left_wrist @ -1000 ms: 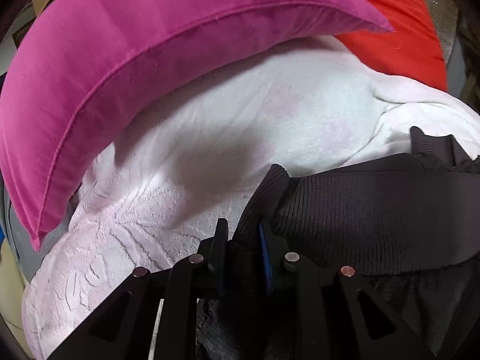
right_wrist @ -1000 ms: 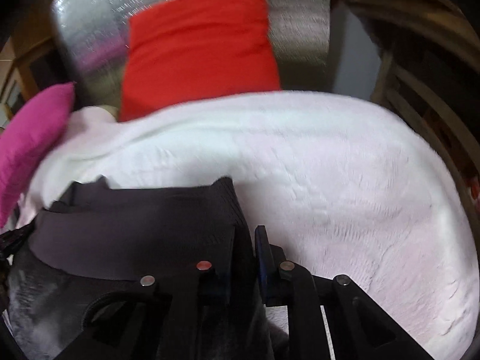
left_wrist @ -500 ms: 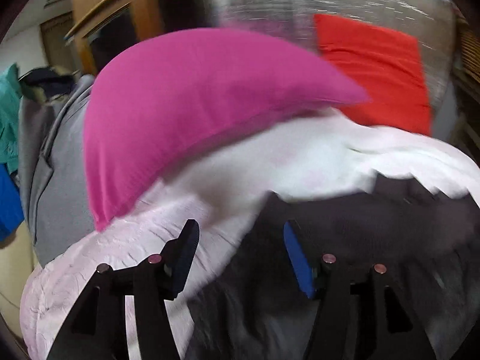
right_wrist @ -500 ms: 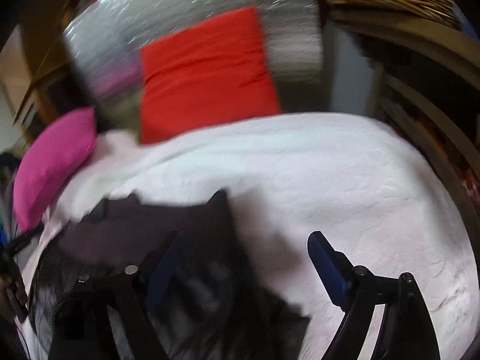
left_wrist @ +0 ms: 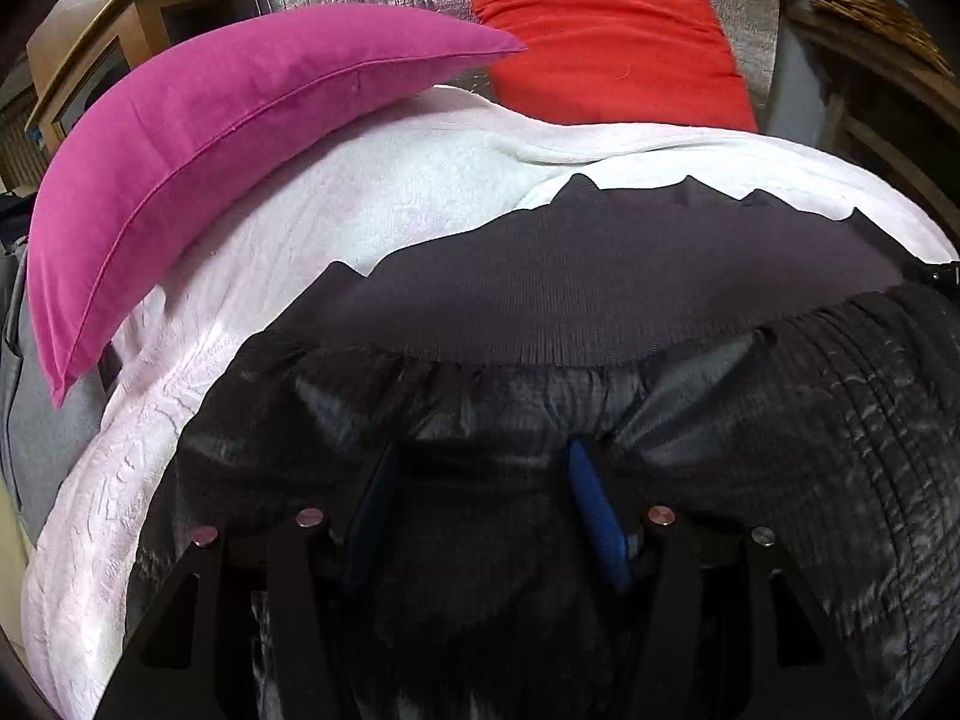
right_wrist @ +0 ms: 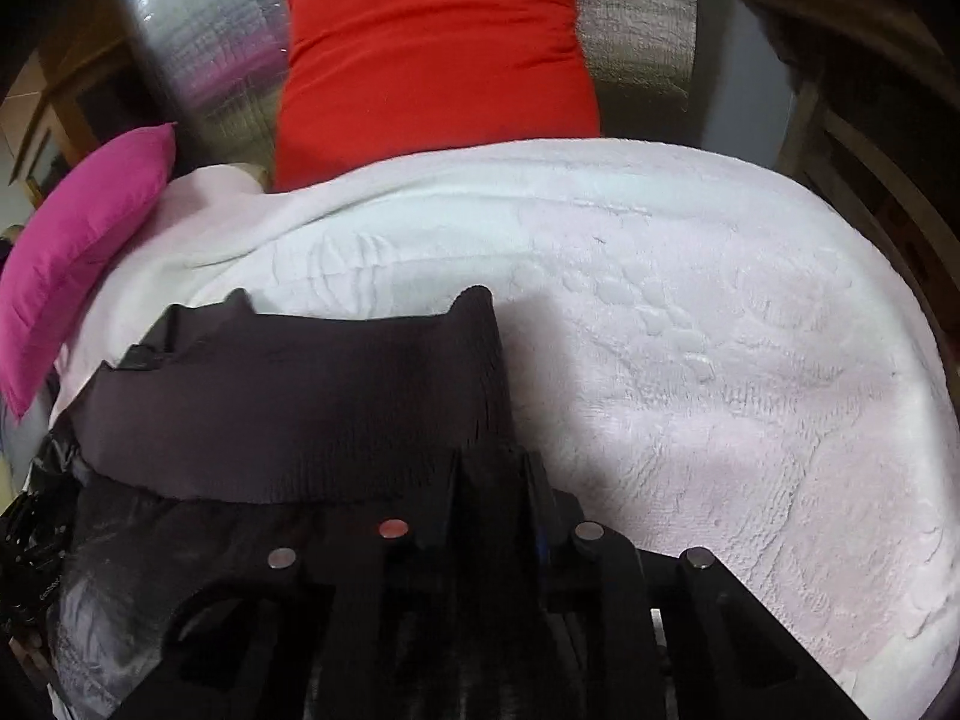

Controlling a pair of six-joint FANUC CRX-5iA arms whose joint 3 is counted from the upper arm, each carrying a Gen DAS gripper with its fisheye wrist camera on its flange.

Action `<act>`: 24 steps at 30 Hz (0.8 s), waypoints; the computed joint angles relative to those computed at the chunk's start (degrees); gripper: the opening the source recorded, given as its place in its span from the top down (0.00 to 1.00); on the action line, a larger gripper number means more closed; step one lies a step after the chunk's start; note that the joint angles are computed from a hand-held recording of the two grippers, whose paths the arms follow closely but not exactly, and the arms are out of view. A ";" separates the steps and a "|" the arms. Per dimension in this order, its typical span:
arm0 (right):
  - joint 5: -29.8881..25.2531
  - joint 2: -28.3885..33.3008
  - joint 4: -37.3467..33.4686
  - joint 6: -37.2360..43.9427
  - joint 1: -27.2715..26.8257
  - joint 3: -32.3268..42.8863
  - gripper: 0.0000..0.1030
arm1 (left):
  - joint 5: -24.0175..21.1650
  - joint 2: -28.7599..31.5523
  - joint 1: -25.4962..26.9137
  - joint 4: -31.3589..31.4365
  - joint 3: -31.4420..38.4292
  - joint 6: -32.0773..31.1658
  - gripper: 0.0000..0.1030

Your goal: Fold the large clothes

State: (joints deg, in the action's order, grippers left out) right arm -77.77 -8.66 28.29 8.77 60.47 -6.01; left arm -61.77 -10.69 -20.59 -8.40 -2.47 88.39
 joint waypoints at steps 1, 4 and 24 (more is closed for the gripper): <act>0.88 -0.98 -0.22 -1.91 -0.18 -0.85 0.80 | -0.34 0.13 -0.30 -0.62 0.30 0.07 0.41; 1.25 -3.41 2.81 -7.33 1.89 -2.66 0.76 | -1.54 -0.76 0.59 0.47 0.78 -0.65 0.41; -14.79 5.30 16.24 -22.62 28.17 0.93 0.38 | -1.47 -16.30 -3.68 1.65 -9.76 10.82 0.40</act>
